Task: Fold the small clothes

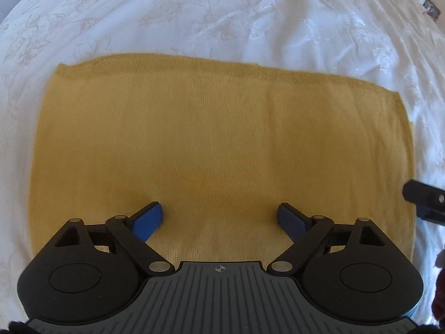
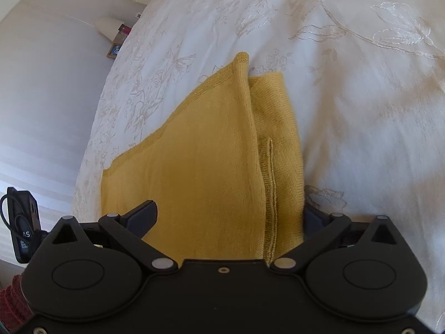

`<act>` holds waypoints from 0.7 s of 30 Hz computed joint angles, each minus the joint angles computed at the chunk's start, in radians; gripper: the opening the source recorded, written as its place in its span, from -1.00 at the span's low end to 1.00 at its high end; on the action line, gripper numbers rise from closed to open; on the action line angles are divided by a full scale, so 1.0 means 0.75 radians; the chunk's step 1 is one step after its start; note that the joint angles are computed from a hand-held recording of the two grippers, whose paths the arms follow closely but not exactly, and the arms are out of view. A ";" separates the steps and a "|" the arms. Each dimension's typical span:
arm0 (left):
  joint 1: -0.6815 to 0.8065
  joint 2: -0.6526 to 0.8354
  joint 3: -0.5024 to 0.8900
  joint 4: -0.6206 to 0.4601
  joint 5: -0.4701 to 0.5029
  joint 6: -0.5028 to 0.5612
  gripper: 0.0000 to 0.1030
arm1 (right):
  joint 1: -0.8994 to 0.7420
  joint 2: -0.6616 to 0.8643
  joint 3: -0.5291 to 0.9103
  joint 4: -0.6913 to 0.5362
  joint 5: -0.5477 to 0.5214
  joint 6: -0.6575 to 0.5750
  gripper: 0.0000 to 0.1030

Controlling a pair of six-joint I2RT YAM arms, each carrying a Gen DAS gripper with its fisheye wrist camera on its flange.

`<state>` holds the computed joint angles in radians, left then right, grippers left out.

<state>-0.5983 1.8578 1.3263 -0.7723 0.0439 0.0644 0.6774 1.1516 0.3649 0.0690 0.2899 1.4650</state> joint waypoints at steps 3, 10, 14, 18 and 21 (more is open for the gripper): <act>0.003 -0.100 -0.147 -0.003 -0.003 -0.002 0.76 | 0.006 -0.008 0.011 -0.030 -0.003 0.009 1.00; 0.037 -0.208 -0.273 0.046 0.035 0.029 0.72 | 0.046 -0.022 0.061 -0.144 0.017 0.075 0.98; 0.096 -0.267 -0.268 0.049 0.050 0.057 0.69 | 0.027 0.021 0.172 -0.324 -0.012 0.043 0.42; 0.209 -0.324 -0.254 0.016 0.095 0.164 0.69 | 0.009 0.064 0.274 -0.473 -0.034 0.052 -0.42; 0.309 -0.369 -0.251 -0.010 0.129 0.261 0.69 | 0.037 0.124 0.409 -0.607 0.007 0.039 -0.48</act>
